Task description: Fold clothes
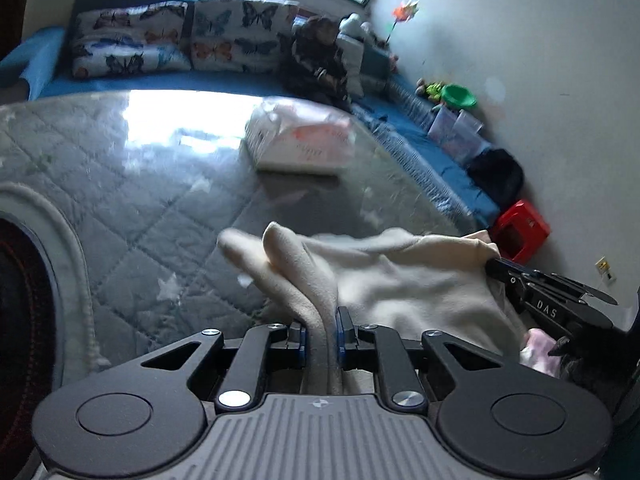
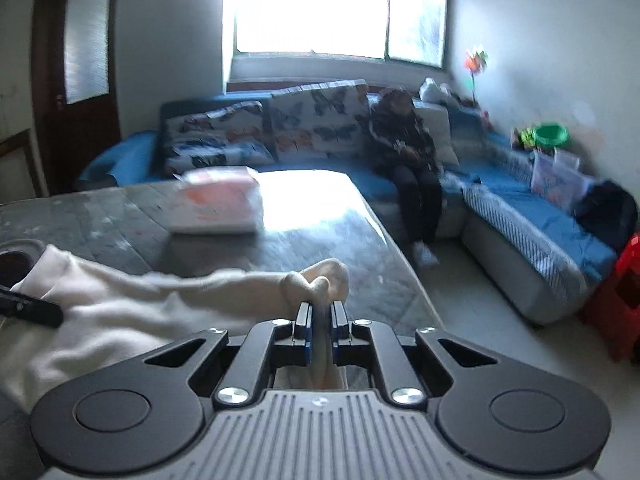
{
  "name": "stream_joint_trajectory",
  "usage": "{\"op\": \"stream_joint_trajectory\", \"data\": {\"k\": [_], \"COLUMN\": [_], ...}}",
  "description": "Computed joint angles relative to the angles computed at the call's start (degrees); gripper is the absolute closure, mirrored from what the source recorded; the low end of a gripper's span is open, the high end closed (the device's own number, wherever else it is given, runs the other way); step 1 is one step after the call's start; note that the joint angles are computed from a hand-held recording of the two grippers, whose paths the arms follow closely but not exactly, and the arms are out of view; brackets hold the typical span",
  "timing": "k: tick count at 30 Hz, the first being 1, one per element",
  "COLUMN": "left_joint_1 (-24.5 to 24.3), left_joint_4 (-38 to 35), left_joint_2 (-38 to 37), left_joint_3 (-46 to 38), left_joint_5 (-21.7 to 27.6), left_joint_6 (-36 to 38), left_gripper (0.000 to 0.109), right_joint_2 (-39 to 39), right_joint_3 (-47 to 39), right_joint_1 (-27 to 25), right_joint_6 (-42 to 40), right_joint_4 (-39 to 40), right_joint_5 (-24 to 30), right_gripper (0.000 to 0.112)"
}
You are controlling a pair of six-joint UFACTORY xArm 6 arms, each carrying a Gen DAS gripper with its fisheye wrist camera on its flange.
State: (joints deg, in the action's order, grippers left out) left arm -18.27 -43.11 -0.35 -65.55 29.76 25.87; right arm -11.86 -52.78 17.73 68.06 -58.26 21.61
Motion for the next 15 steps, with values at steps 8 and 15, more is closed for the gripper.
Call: {"op": "stream_joint_trajectory", "data": {"k": [8, 15], "left_joint_1": [1.3, 2.8], "left_joint_4": [-0.9, -0.7], "left_joint_2": [0.5, 0.4], "left_joint_3": [1.0, 0.6], "left_joint_5": [1.3, 3.0], "left_joint_6": [2.3, 2.3], "left_gripper": [0.094, 0.089], "right_joint_2": [3.6, 1.9], "right_joint_3": [0.1, 1.0], "right_joint_1": [-0.7, 0.4], "right_joint_6": [-1.6, -3.2], "right_joint_4": [3.9, 4.2], "right_joint_5": [-0.8, -0.5], "right_gripper": [0.102, 0.101]}}
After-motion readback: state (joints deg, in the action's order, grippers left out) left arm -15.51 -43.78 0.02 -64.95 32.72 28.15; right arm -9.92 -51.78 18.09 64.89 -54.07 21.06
